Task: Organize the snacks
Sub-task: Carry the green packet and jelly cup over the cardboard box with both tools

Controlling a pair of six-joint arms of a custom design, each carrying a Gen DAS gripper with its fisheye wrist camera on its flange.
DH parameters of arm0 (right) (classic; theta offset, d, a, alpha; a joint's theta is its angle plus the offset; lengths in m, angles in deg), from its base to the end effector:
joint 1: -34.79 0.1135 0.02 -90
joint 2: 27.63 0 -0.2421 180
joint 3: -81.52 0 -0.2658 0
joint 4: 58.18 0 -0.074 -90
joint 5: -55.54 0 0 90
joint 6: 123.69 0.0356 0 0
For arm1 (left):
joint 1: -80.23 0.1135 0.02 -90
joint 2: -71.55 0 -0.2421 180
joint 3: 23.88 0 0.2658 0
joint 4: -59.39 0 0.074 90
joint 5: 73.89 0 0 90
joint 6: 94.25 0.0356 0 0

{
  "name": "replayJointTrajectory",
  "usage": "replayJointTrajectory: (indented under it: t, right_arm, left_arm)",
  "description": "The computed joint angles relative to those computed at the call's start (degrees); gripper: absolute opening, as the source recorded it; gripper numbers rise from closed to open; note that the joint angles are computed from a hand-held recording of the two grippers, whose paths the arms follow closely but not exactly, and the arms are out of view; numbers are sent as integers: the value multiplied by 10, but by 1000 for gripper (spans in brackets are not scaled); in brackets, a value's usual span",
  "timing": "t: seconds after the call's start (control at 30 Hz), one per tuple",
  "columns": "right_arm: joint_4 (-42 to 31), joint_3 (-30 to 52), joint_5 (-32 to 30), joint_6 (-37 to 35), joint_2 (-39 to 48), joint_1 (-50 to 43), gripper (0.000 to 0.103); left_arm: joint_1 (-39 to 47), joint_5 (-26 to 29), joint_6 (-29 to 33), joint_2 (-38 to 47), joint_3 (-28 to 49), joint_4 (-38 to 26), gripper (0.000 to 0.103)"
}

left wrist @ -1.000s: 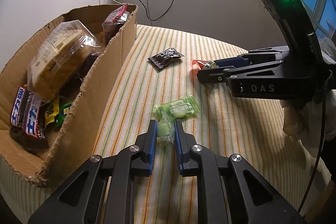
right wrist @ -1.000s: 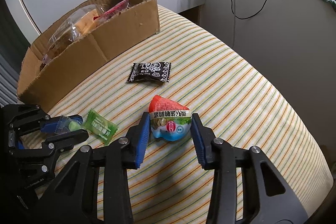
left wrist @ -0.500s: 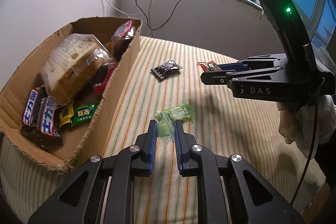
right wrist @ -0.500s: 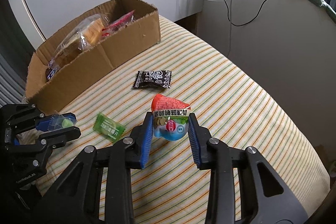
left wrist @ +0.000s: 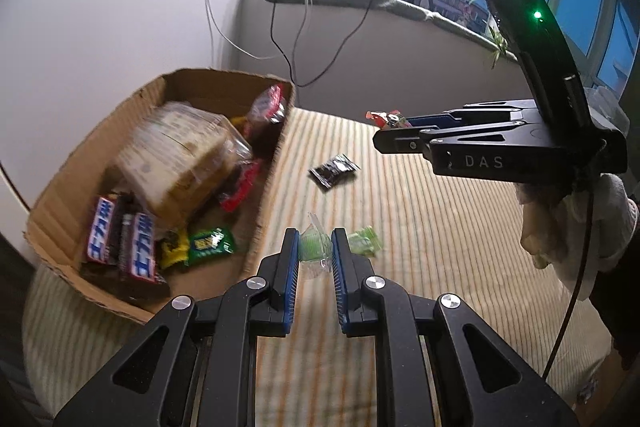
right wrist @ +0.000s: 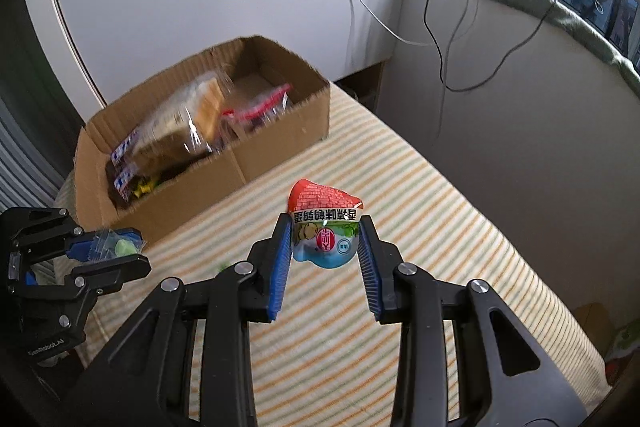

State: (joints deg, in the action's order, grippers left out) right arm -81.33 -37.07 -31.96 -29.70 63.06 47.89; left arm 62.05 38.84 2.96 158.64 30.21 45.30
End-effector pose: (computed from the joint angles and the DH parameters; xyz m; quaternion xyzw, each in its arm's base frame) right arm 0.3135 0.0714 0.1387 -0.0682 0.9441 0.0274 0.3214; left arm 0.2839 -0.1077 0.1323 0.2708 0.8743 -0.2168 0.3394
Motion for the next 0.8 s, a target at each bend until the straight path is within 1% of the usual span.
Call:
replayJointTrajectory:
  t: [0.27, 0.8]
  right_arm:
    - [-13, 80, 7, 3, 54, 23, 33]
    - [-40, 257, -13, 13, 202, 45, 33]
  left_arm:
    - [46, 16, 14, 5, 25, -9, 15]
    - [112, 23, 32, 81, 98, -7, 15]
